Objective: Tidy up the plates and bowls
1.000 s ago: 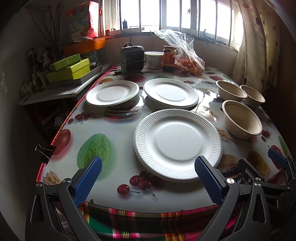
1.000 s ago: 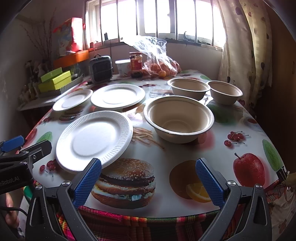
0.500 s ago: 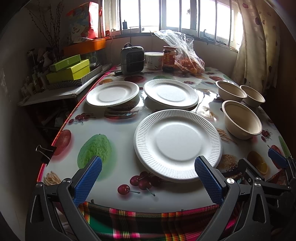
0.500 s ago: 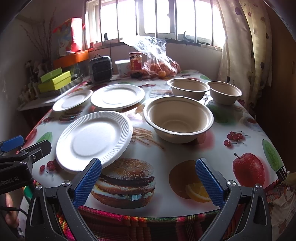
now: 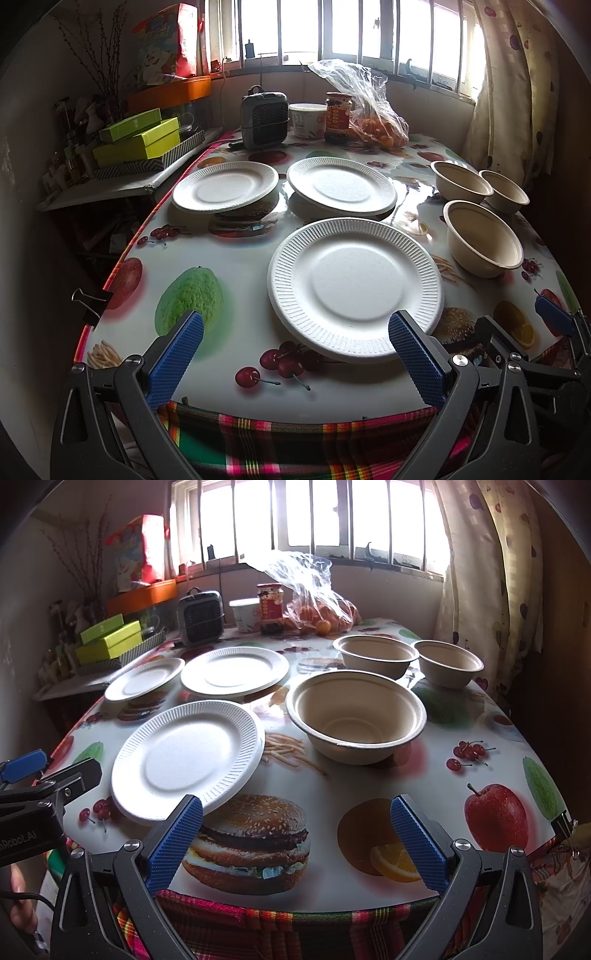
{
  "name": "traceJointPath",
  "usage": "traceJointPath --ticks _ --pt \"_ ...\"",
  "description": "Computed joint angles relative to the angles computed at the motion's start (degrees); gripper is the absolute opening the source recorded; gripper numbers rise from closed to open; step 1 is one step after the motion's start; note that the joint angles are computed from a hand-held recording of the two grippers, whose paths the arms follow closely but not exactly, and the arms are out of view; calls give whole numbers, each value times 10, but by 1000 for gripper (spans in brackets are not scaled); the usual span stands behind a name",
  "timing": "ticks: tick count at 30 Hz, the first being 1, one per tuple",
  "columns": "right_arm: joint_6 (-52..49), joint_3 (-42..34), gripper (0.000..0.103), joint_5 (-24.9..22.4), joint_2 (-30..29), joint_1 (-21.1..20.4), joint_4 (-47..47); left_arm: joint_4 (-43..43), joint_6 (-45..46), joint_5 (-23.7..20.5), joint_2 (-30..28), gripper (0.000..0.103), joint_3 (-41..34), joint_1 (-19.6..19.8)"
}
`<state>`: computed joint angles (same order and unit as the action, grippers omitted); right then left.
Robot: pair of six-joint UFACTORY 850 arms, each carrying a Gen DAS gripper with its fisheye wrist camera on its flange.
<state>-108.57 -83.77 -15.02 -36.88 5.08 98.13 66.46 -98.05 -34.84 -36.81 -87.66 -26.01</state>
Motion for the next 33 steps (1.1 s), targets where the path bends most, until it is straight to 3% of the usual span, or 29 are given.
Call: traceJointPath --ticks 16,21,29,33 --pt "10 -3 103 -1 0 0 -13 -2 5 -2 2 101 -1 1" --pt "13 -23 103 -28 -2 -1 -30 22 -24 29 29 101 28 19" --pt "168 -140 103 -88 -48 9 -200 -36 42 22 44 101 23 63" --pt "242 -231 103 -114 -92 20 -274 50 -46 22 58 101 40 84"
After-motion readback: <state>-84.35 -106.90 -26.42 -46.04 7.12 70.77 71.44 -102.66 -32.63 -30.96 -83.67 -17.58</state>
